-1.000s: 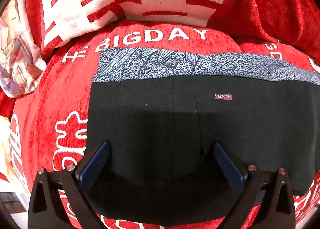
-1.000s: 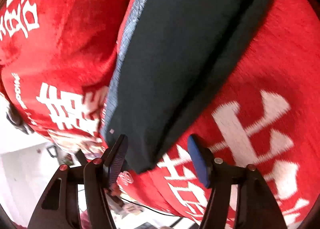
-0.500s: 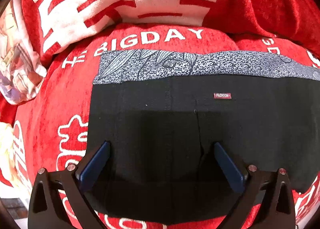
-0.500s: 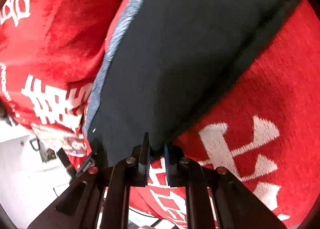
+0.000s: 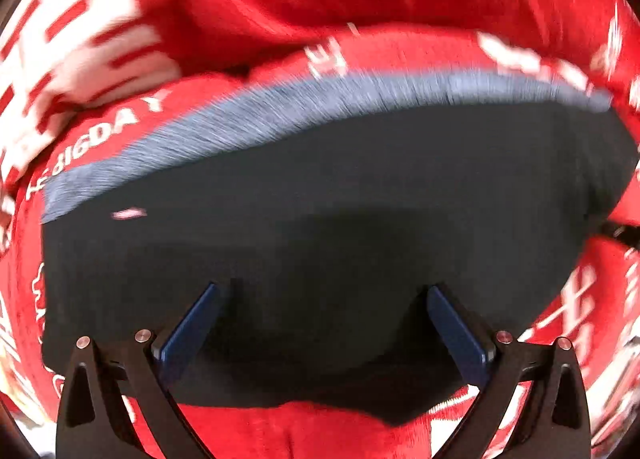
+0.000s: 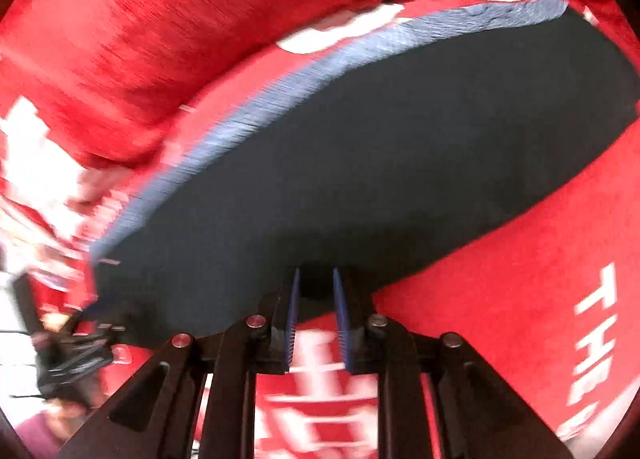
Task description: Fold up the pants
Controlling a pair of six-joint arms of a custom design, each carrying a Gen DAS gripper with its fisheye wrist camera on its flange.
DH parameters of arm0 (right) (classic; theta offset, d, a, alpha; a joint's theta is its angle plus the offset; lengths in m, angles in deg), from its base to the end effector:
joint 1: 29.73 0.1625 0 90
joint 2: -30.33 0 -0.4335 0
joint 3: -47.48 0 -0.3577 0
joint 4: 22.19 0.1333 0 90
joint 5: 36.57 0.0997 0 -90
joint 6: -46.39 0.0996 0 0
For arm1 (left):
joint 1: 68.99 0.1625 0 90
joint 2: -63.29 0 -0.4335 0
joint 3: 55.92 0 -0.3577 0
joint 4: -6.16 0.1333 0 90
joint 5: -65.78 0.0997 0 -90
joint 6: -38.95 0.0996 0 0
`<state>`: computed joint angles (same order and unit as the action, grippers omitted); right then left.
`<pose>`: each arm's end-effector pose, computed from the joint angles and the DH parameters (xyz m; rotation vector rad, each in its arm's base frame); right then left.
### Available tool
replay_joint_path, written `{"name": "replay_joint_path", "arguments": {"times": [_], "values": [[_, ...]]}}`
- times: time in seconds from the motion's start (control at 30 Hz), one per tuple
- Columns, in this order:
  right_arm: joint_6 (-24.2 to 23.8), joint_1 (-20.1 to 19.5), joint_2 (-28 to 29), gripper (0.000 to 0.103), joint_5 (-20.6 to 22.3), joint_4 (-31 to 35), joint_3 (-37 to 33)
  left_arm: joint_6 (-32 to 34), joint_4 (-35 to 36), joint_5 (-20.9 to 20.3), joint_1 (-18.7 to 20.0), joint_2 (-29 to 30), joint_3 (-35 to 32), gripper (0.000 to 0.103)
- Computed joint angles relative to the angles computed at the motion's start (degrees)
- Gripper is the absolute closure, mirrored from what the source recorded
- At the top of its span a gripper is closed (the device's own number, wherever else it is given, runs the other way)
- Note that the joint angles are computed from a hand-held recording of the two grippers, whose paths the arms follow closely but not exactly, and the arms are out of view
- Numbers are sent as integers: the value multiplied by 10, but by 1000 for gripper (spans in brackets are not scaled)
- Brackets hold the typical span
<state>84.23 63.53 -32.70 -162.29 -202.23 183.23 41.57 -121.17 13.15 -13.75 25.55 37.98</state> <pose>0.0990 -0.4172 0.1598 -0.8890 -2.4294 0.6608 -0.1891 -0.6123 0.0236 0.9058 2.2532 0.1594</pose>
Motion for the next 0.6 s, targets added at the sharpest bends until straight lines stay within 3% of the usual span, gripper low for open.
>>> {"name": "replay_joint_path", "arguments": {"times": [0.07,0.1,0.17,0.27,0.33,0.6], "values": [[19,-14,-22,100,21,0,20,11,-37,10,-3,-3,21,0],[25,-19,-28,92,28,-24,36,12,-32,10,-2,-4,19,0],[55,-17,-49,90,3,-10,60,4,-8,9,1,-7,10,0],[72,-42,-92,88,48,-62,120,-8,21,25,-5,-7,0,0],[86,-48,-114,87,52,-70,144,-8,25,43,-16,-6,2,0],[85,-90,-209,86,68,-102,212,-30,38,0,-61,3,-4,0]]}}
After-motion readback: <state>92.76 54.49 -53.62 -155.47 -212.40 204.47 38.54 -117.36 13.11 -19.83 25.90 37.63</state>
